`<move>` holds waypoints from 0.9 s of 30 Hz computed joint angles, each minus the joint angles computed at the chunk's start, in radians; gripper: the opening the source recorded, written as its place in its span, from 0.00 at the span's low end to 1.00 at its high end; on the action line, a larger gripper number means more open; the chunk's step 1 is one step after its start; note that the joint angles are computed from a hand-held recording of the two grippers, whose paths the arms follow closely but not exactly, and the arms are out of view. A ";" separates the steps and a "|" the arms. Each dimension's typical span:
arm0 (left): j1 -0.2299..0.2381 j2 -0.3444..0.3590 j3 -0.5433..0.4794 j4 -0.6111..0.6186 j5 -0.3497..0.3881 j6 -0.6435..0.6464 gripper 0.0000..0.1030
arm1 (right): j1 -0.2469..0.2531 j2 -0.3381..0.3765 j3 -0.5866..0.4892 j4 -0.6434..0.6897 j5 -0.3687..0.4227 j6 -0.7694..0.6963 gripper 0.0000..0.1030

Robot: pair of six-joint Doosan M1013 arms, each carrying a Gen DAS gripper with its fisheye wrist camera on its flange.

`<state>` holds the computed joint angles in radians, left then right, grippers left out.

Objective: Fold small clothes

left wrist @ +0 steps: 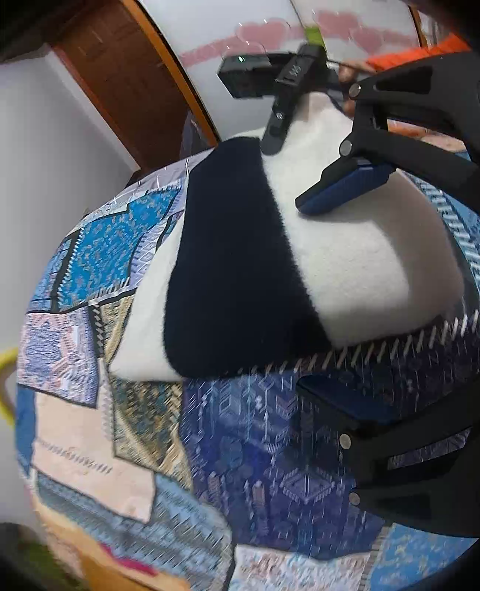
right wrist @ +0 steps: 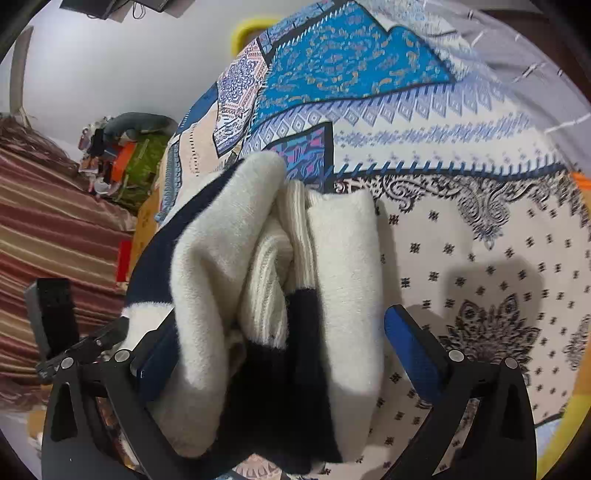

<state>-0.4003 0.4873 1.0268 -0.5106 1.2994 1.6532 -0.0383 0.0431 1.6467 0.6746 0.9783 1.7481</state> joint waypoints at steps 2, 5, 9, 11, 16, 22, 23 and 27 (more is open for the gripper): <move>0.004 0.012 -0.009 -0.029 0.018 -0.006 0.87 | -0.007 0.002 0.009 0.041 0.004 -0.022 0.99; 0.011 0.028 -0.020 -0.083 0.044 -0.010 0.87 | -0.020 0.006 0.029 0.125 0.009 -0.064 0.99; 0.018 0.045 -0.032 -0.127 0.070 -0.025 0.87 | -0.032 0.004 0.044 0.198 0.012 -0.111 0.95; 0.023 0.047 -0.029 -0.152 0.070 -0.029 0.87 | -0.033 0.001 0.045 0.208 0.016 -0.126 0.88; 0.023 0.037 -0.016 -0.172 0.052 0.000 0.80 | -0.033 -0.009 0.033 0.190 0.024 -0.136 0.68; 0.021 0.020 -0.015 -0.186 0.031 0.049 0.66 | -0.022 -0.016 0.017 0.142 0.014 -0.115 0.49; 0.020 0.016 -0.014 -0.188 0.027 0.055 0.65 | -0.020 -0.019 0.015 0.134 0.009 -0.113 0.46; 0.026 0.000 -0.017 -0.232 0.020 0.095 0.59 | -0.005 -0.030 -0.002 0.094 -0.015 -0.115 0.43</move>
<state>-0.3740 0.4875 1.0094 -0.7425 1.3195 1.7481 -0.0431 0.0128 1.6451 0.7681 0.9634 1.6335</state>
